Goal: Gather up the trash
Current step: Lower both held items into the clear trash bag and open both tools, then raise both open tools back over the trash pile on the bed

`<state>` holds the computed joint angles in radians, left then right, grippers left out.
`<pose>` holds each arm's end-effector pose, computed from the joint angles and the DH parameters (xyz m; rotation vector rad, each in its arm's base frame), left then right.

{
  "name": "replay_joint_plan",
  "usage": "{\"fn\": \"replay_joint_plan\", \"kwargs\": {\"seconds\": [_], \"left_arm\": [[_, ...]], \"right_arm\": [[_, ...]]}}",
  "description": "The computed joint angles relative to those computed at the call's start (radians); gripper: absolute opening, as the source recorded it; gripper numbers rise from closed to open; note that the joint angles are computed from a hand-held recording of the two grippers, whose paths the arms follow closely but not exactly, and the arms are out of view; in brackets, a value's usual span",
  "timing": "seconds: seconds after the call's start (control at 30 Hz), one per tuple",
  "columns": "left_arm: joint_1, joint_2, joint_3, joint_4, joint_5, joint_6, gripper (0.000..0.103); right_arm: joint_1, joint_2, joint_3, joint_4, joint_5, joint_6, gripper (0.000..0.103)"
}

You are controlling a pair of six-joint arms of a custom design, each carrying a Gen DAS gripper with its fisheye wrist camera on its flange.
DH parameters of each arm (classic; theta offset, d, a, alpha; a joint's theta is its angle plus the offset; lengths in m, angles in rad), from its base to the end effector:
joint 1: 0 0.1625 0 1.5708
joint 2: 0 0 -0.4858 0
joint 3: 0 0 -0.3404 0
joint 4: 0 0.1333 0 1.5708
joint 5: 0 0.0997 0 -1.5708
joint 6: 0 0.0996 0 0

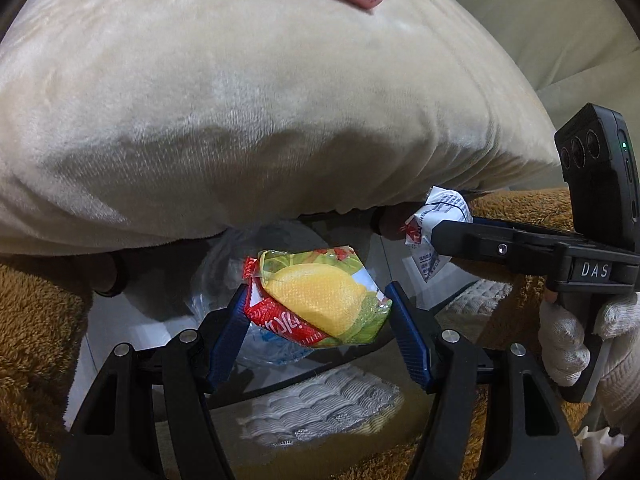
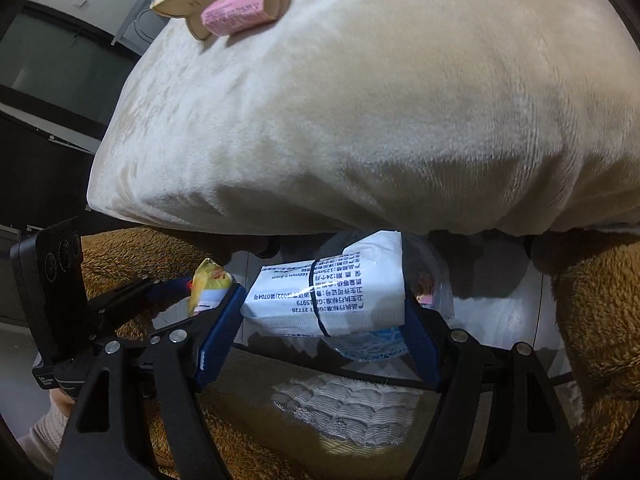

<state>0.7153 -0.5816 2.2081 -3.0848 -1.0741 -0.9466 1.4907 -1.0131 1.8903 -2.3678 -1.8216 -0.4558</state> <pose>-0.2409 -0.4488 -0.0087 -0.0848 2.7114 -0.4444 0.0629 -0.5732 0.2088 0.5586 -2.8596 -0.2100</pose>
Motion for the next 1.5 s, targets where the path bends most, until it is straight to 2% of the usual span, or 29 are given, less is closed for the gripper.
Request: {"fn": "replay_joint_plan", "kwargs": {"seconds": [0.33, 0.53, 0.7, 0.77, 0.87, 1.0, 1.07, 1.2, 1.33, 1.5], "left_arm": [[0.064, 0.039, -0.045, 0.087, -0.127, -0.046, 0.066], [0.111, 0.038, -0.065, 0.139, -0.184, -0.061, 0.066], [0.125, 0.032, -0.073, 0.170, -0.202, -0.080, 0.068], [0.126, 0.033, -0.079, 0.187, -0.204, -0.082, 0.070], [0.127, 0.040, -0.093, 0.216, -0.200, -0.082, 0.078], [0.129, 0.039, -0.085, 0.205, -0.191, -0.092, 0.085], [0.128, 0.037, -0.083, 0.207, -0.186, -0.098, 0.085], [0.127, 0.032, -0.071, 0.194, -0.171, -0.110, 0.094], [0.122, 0.021, -0.041, 0.126, -0.159, -0.118, 0.095], [0.100, 0.009, -0.008, 0.045, -0.140, -0.118, 0.096]], "right_arm": [[-0.010, 0.081, -0.051, 0.100, -0.099, 0.168, 0.074], [-0.012, 0.117, -0.063, 0.131, -0.143, 0.223, 0.075], [-0.015, 0.131, -0.068, 0.154, -0.151, 0.232, 0.076], [-0.016, 0.131, -0.070, 0.155, -0.152, 0.227, 0.082], [-0.012, 0.128, -0.072, 0.141, -0.157, 0.211, 0.094], [-0.008, 0.126, -0.052, 0.106, -0.167, 0.187, 0.098], [-0.009, 0.121, -0.040, 0.077, -0.166, 0.176, 0.098], [-0.008, 0.116, -0.022, 0.011, -0.182, 0.165, 0.098], [-0.016, 0.106, -0.025, 0.022, -0.171, 0.165, 0.098], [-0.013, 0.073, 0.008, -0.034, -0.131, 0.108, 0.098]]}}
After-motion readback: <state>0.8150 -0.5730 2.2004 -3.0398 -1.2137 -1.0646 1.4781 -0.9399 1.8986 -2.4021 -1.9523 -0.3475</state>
